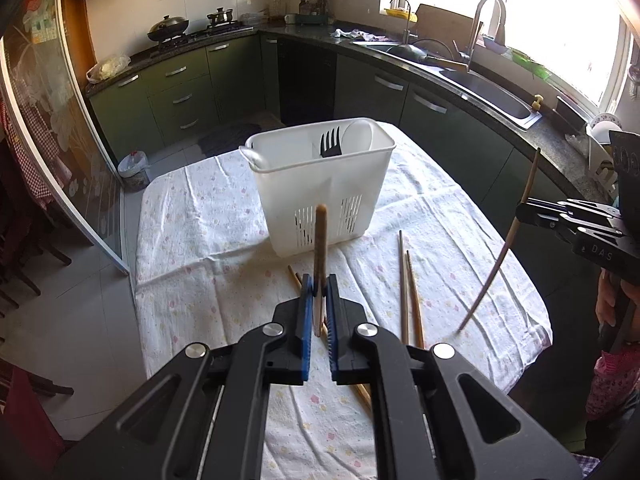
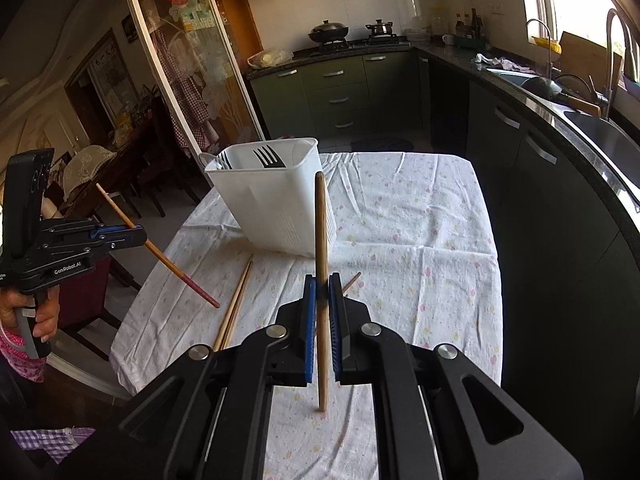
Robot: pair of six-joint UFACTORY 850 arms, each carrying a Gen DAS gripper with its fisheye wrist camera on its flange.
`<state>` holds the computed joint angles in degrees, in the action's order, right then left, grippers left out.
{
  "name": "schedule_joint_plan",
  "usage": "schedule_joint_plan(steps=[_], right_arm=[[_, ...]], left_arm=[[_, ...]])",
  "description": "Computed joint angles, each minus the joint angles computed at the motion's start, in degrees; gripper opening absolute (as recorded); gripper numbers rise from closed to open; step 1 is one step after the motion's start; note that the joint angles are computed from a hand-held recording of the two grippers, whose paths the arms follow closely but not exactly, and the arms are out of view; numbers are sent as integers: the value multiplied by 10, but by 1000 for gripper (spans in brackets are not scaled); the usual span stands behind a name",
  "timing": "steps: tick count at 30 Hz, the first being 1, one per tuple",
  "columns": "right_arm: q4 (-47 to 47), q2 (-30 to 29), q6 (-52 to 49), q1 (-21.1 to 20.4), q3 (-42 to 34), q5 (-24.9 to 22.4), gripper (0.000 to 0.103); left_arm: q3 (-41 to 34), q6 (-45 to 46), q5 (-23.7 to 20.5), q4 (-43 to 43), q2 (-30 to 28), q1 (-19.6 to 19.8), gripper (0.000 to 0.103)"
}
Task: Organize utensils
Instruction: 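Grasp a chopstick upright with the left tool while the right tool grasps another, then carry both chopsticks over the white holder and open both tools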
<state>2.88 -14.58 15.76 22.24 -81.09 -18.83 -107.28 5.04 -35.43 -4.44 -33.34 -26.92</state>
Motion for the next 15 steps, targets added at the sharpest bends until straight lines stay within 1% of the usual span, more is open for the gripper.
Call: schedule_joint_plan(steps=[5,8,12,15], right_arm=[[9,-5,-19,1,-36,11,7],[27,-14,-49,2,-75,4,7],[-35,-31,-9,9,-142,-8,7],[-60,-51,7,11,-199,-18,7]], left_arm=[[-46,4,-5,1,-9,-7,6],[-87,0,-9,12,-21,-11,6],[-159,-13,-18,23,-48,-14,6],[-220,-19,-25,28,-73,-14,6]])
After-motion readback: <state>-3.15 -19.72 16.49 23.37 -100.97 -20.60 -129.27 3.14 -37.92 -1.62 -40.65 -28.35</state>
